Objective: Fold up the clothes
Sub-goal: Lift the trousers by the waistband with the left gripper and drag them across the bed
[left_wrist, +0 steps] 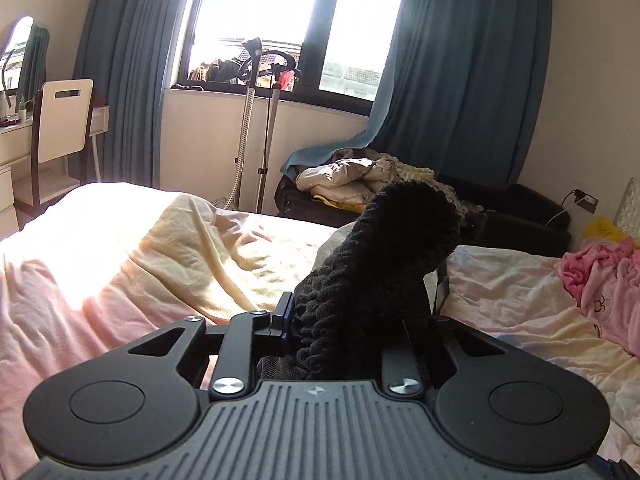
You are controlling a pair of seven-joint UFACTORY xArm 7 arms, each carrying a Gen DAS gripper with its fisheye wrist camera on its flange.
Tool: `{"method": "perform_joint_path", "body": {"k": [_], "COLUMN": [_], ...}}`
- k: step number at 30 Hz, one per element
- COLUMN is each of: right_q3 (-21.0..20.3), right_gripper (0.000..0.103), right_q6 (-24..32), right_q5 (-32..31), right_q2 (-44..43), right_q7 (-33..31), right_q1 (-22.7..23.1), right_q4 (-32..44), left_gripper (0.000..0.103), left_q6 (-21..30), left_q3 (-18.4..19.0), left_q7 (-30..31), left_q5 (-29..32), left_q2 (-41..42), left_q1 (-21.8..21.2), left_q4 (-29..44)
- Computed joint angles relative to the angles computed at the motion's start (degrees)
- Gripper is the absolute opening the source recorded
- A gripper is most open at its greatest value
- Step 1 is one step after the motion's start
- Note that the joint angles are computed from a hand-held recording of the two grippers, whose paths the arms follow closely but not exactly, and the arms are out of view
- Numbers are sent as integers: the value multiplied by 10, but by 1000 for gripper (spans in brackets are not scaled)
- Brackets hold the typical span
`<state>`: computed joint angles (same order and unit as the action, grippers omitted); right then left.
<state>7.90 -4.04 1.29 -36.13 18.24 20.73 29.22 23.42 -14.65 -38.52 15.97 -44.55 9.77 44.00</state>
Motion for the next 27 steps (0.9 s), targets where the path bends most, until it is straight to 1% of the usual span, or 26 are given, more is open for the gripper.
{"method": "perform_joint_path", "body": {"k": [2, 6, 8, 9, 11, 14, 15, 16, 17, 18, 19, 20, 21, 23, 24, 26, 27], "right_q3": [-3, 11, 17, 20, 36, 68, 79, 92, 113, 131, 127, 101, 66, 20, 3, 6, 11], "right_gripper": [103, 103, 103, 103, 103, 103, 103, 103, 103, 103, 103, 103, 103, 103, 103, 103, 103], "right_q6": [1, 24, 34, 35, 27, 4, -6, -19, -31, -43, -43, -33, -32, -42, -47, -52, -52], "right_q5": [-2, -10, -13, -16, -25, -38, -42, -46, -50, -55, -55, -51, -48, -39, -35, -31, -30], "right_q2": [1, 13, 27, 37, 67, 113, 127, 141, 157, 172, 191, 212, 228, 248, 254, 258, 258], "right_q7": [-4, -9, -12, -15, -20, -13, -9, -6, -1, 2, 1, -5, -10, -20, -23, -25, -25], "right_q1": [7, -1, -2, -3, -13, -44, -55, -69, -92, -113, -109, -81, -45, 3, 21, 19, 15], "right_q4": [-2, 9, 17, 21, 33, 56, 62, 67, 73, 80, 87, 97, 103, 112, 114, 114, 114], "left_gripper": [24, 23, 22, 22, 22, 22, 22, 22, 22, 22, 22, 22, 22, 22, 23, 24, 26], "left_q6": [-1, -8, -19, -28, -37, -19, -8, 3, 13, 15, 16, 8, 4, -13, -20, -34, -32], "left_q3": [18, 65, 77, 79, 68, 51, 48, 61, 52, 67, 79, 90, 101, 121, 129, 146, 153], "left_q7": [6, 32, 22, 10, -35, -114, -141, -169, -186, -201, -209, -213, -228, -250, -239, -215, -181], "left_q5": [3, 1, 6, 13, 51, 142, 175, 197, 204, 188, 163, 134, 129, 138, 130, 112, 84], "left_q2": [19, 86, 138, 165, 225, 315, 346, 372, 397, 414, 432, 442, 445, 453, 451, 448, 443], "left_q1": [17, 42, 75, 93, 144, 198, 210, 202, 217, 209, 205, 201, 198, 190, 185, 175, 169], "left_q4": [36, 128, 182, 206, 257, 325, 350, 361, 374, 373, 373, 362, 349, 331, 325, 315, 313]}}
